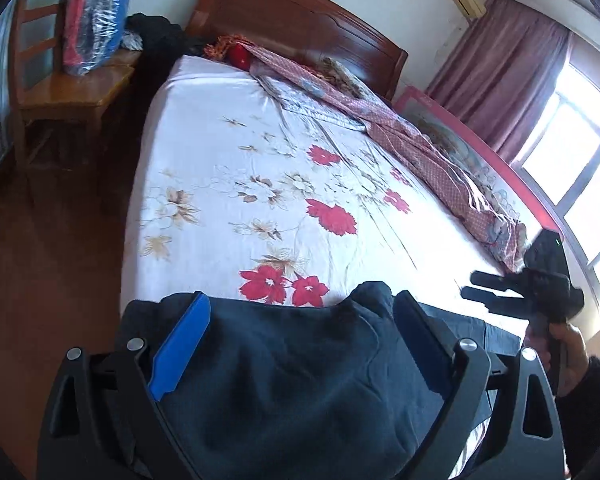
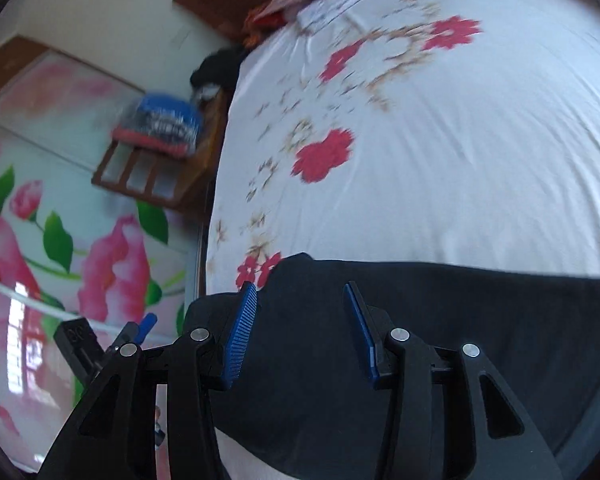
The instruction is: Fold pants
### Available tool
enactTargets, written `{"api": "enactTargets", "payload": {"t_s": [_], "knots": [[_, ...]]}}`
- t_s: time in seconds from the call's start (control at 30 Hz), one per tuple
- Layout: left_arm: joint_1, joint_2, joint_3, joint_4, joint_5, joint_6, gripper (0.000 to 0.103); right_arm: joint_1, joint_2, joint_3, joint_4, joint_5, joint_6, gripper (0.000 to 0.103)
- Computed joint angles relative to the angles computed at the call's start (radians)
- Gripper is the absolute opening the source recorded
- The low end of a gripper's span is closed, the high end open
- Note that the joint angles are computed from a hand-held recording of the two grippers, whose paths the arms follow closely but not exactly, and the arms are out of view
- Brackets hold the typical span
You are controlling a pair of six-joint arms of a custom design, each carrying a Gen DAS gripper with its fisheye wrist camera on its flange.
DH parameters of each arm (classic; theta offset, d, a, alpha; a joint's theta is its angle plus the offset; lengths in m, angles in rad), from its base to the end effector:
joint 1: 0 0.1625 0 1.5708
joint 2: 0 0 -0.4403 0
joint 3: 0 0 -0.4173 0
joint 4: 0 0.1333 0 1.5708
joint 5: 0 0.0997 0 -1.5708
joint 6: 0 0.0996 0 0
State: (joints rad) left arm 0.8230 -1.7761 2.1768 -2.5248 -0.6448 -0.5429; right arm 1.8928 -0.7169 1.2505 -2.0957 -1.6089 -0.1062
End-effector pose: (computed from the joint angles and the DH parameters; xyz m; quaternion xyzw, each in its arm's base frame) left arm -0.1232 -0.4459 0.4322 -0.0333 0.8687 -0.4537 0.1963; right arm 0.3729 -0.7084 0.1392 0.2125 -0.9770 -0.0023 0.0194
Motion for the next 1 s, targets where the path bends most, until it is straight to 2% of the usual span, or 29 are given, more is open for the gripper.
{"api": "enactTargets", "payload": {"t_s": [0.03,0.07,0.1,0.17,0.2,0.23,0.3,0.33,0.4,0.43,0.47,0.5,0.53,0.57,0.63,0.7,0.73,0.8,0.87,1.0], "knots": [[0.022,0.025,-0.01,-0.028,-0.024,0.023,0.093,0.022,0.048,-0.049,0.026,-0.053,-0.004,0.063],[0.056,0.048,-0.028,-0.025,-0.082,0.039,0.093,0.035,0.093,-0.095,0.056,-0.086,-0.017,0.063],[0.079,0.067,-0.042,0.002,-0.098,0.021,0.093,0.042,0.143,-0.157,0.117,-0.109,-0.017,0.063],[0.123,0.097,-0.063,0.065,-0.118,-0.025,0.093,0.047,0.194,-0.204,0.179,-0.161,-0.015,0.064],[0.142,0.107,-0.068,0.092,-0.119,-0.048,0.093,0.058,0.209,-0.203,0.187,-0.222,-0.057,0.057],[0.158,0.113,-0.068,0.114,-0.111,-0.07,0.092,0.071,0.205,-0.172,0.154,-0.29,-0.113,0.023],[0.168,0.119,-0.061,0.114,-0.085,-0.053,0.092,0.074,0.172,-0.102,0.102,-0.325,-0.167,0.011],[0.165,0.125,-0.057,0.135,-0.04,-0.061,0.089,0.073,0.144,-0.063,0.054,-0.32,-0.174,0.007],[0.172,0.13,-0.042,0.116,-0.014,-0.057,0.082,0.056,0.098,-0.003,-0.052,-0.302,-0.134,0.003],[0.165,0.128,-0.031,0.109,0.019,-0.07,0.075,0.054,0.085,0.026,-0.118,-0.329,-0.132,0.001],[0.157,0.129,-0.025,0.121,0.05,-0.094,0.075,0.052,0.078,0.041,-0.167,-0.359,-0.142,0.001],[0.152,0.127,-0.022,0.133,0.067,-0.108,0.075,0.039,0.062,0.053,-0.173,-0.354,-0.118,0.002],[0.147,0.124,-0.021,0.144,0.07,-0.112,0.075,0.039,0.033,0.086,-0.205,-0.382,-0.096,0.003],[0.14,0.116,-0.022,0.169,0.075,-0.12,0.075,0.046,-0.006,0.136,-0.247,-0.375,-0.117,0.003],[0.129,0.094,-0.03,0.223,0.066,-0.144,0.075,0.069,-0.109,0.267,-0.285,-0.278,-0.228,0.003],[0.118,0.058,-0.041,0.29,0.037,-0.184,0.086,0.091,-0.222,0.423,-0.328,-0.146,-0.386,0.003],[0.112,0.039,-0.038,0.295,0.021,-0.182,0.089,0.105,-0.264,0.498,-0.363,-0.122,-0.467,0.003],[0.093,-0.009,-0.029,0.335,-0.001,-0.232,0.089,0.142,-0.307,0.624,-0.437,-0.184,-0.588,0.003],[0.061,-0.073,-0.015,0.428,0.0,-0.349,0.092,0.157,-0.332,0.719,-0.519,-0.187,-0.71,0.003],[-0.016,-0.217,0.02,0.666,0.025,-0.588,0.092,0.182,-0.306,0.78,-0.63,-0.231,-0.822,0.003]]}}
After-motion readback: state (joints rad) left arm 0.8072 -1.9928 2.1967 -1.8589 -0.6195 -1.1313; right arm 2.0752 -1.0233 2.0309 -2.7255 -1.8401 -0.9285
